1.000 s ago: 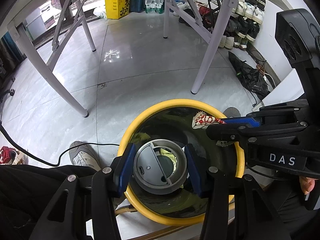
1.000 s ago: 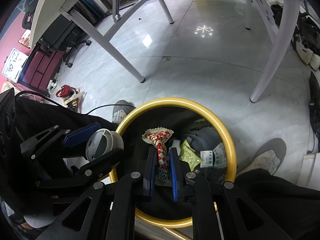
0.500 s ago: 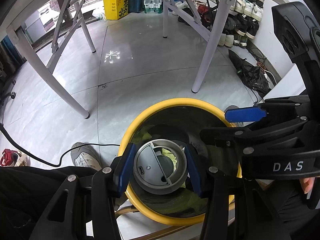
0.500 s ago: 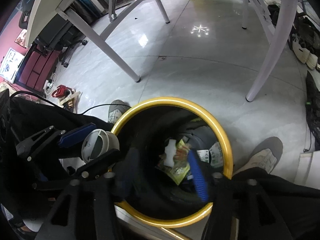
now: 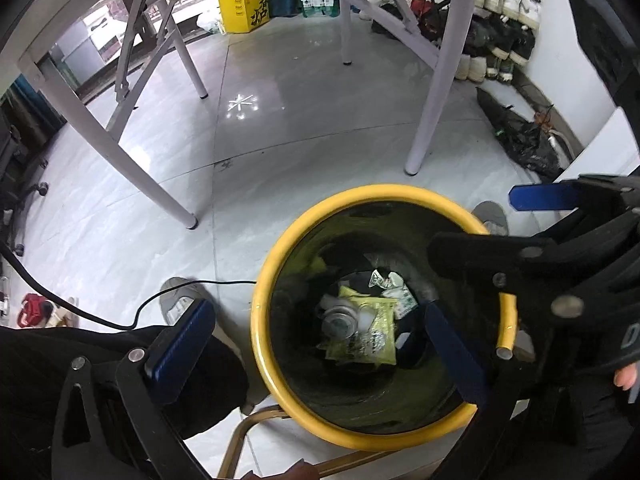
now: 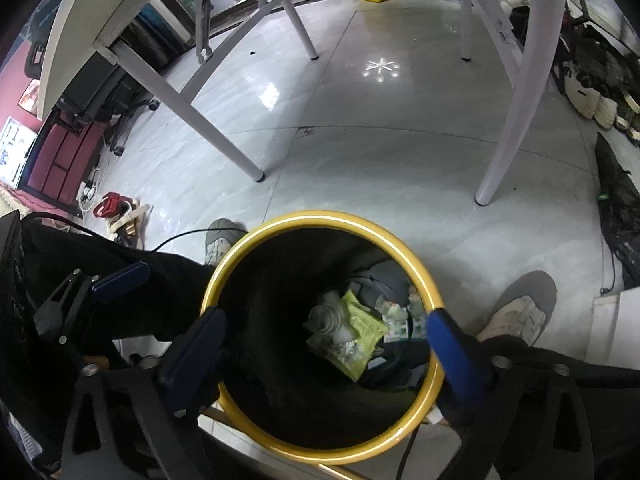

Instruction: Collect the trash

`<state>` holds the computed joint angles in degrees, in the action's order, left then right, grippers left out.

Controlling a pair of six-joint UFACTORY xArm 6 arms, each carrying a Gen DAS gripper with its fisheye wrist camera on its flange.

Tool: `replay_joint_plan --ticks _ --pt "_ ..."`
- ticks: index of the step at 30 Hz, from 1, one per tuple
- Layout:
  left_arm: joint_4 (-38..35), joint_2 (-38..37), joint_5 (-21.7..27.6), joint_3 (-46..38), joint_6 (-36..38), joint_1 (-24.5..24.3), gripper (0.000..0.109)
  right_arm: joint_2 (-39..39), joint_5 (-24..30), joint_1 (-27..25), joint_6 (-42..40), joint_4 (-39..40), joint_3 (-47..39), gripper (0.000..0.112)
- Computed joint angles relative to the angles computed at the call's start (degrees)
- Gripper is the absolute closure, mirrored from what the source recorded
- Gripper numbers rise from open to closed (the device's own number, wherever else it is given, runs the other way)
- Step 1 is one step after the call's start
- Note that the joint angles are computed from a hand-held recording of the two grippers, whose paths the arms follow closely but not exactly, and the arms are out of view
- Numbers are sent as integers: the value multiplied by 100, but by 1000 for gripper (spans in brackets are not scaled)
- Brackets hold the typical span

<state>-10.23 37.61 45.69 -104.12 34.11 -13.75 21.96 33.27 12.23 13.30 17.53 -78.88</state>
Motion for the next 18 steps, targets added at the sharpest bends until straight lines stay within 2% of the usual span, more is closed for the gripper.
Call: replay_joint_plan --ticks 8,18 --pt "265 121 105 -204 -431 45 7 13 46 5 52 -89 -13 9" --pt "420 64 -9 -102 -406 13 7 32 110 6 52 -105 -65 9"
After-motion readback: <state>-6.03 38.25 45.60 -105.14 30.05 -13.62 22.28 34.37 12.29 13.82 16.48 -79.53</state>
